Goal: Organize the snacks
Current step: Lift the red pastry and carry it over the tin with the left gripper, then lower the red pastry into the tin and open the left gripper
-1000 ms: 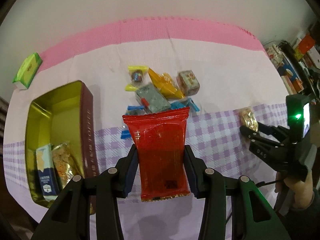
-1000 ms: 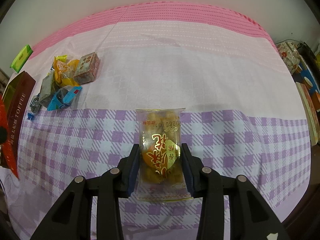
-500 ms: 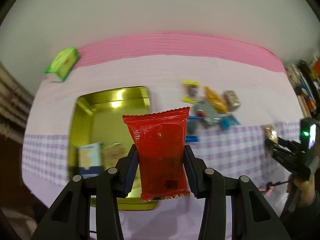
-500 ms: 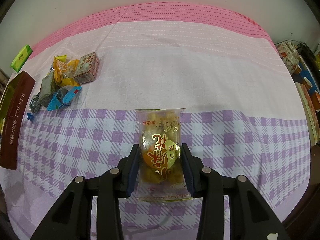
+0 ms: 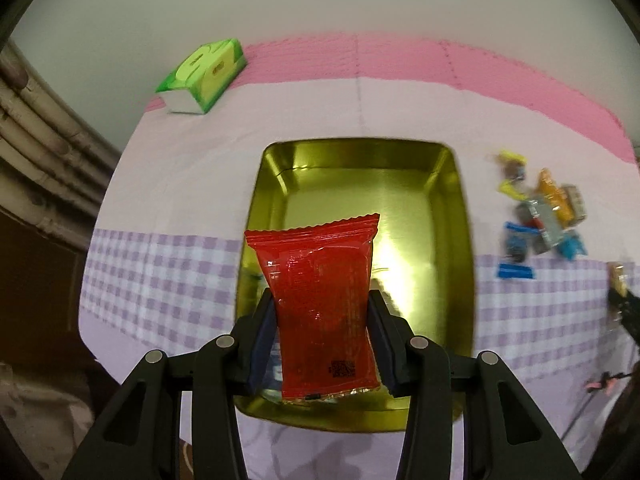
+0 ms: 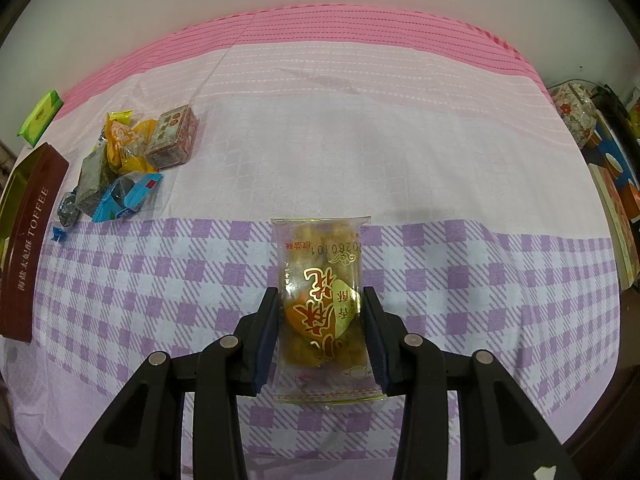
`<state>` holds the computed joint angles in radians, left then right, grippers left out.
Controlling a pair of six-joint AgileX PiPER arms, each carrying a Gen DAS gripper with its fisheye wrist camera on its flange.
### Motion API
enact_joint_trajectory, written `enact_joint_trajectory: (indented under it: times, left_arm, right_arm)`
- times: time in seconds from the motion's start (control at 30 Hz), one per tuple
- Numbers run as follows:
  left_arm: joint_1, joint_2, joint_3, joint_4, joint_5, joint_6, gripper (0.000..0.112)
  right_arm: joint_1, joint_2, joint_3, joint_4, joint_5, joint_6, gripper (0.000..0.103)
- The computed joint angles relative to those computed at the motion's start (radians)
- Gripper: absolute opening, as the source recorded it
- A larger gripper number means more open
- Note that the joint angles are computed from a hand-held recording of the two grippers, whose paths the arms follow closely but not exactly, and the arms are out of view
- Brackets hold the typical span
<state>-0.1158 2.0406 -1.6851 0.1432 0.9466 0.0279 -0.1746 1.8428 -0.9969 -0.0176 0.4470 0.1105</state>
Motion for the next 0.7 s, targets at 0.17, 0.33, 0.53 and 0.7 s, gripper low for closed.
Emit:
enact_joint_trajectory:
  times: [0.17, 0.33, 0.53, 0.7]
  left_arm:
    - [0.017, 0.050, -0.010, 0.034, 0.001, 0.002, 0.045]
    - [0.034, 0.076, -0.001, 0.034, -0.007, 0.014, 0.045]
    - [0.045, 0.091, 0.009, 0.037, -0.018, 0.020, 0.045]
    - [0.062, 0.100, 0.021, 0.017, -0.024, 0.033, 0.045]
  right_arm:
    - [-0.002, 0.001, 0.001, 0.002, -0.002, -0.004, 0.039]
    - [-0.001, 0.000, -0.002, -0.003, 0.005, 0.005, 0.039]
    - [0.000, 0.001, -0.002, -0.010, 0.003, 0.014, 0.039]
    - [0.002, 0.002, -0.003, -0.014, 0.003, 0.019, 0.039]
